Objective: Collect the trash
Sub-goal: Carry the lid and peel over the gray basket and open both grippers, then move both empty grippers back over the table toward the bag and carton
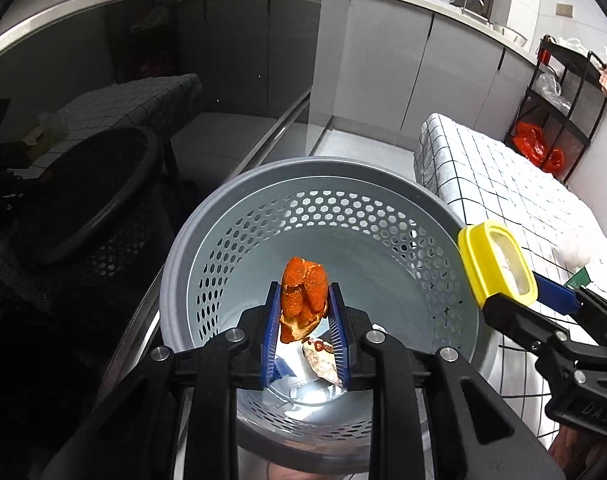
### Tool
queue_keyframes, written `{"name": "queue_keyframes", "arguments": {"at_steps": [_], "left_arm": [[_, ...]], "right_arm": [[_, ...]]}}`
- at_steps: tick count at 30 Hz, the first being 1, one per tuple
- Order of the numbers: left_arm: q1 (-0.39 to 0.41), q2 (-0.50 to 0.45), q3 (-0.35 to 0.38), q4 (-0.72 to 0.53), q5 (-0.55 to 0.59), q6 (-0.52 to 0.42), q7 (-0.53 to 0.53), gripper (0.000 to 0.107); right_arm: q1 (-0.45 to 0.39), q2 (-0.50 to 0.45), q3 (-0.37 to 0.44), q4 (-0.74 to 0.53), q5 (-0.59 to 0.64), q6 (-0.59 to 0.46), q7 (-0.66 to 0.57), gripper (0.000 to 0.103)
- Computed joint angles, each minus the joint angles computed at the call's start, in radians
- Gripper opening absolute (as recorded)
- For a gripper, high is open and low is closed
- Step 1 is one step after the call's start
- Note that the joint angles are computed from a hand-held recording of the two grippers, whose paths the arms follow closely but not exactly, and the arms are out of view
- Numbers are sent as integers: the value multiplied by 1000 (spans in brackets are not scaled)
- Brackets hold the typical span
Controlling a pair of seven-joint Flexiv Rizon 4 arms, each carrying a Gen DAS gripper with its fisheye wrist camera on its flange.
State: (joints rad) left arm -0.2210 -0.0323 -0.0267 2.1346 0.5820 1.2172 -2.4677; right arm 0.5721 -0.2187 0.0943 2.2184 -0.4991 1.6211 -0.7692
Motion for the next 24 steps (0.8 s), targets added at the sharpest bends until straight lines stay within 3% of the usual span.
{"name": "queue_keyframes", "arguments": {"at_steps": [13,16,18,20,24], "left_arm": [[4,-15,15,6,-12,23,5,25],[4,-13,16,8,-16,24,5,33],[5,-10,17,9,-14,25,1,48],[6,-3,18,10,4,29,-21,57],[11,0,13,12,5,26,-24,57]], "right_arm": [[-37,-37,50,-35,62,-12,-80,67],[-37,-32,50,-32,75,-11,-89,71],[-41,-33,54,-30,87,3,-95,75],[-31,-27,42,-26,88,7,-95,75],[-12,-20,16,-16,77,11,-86,75]]}}
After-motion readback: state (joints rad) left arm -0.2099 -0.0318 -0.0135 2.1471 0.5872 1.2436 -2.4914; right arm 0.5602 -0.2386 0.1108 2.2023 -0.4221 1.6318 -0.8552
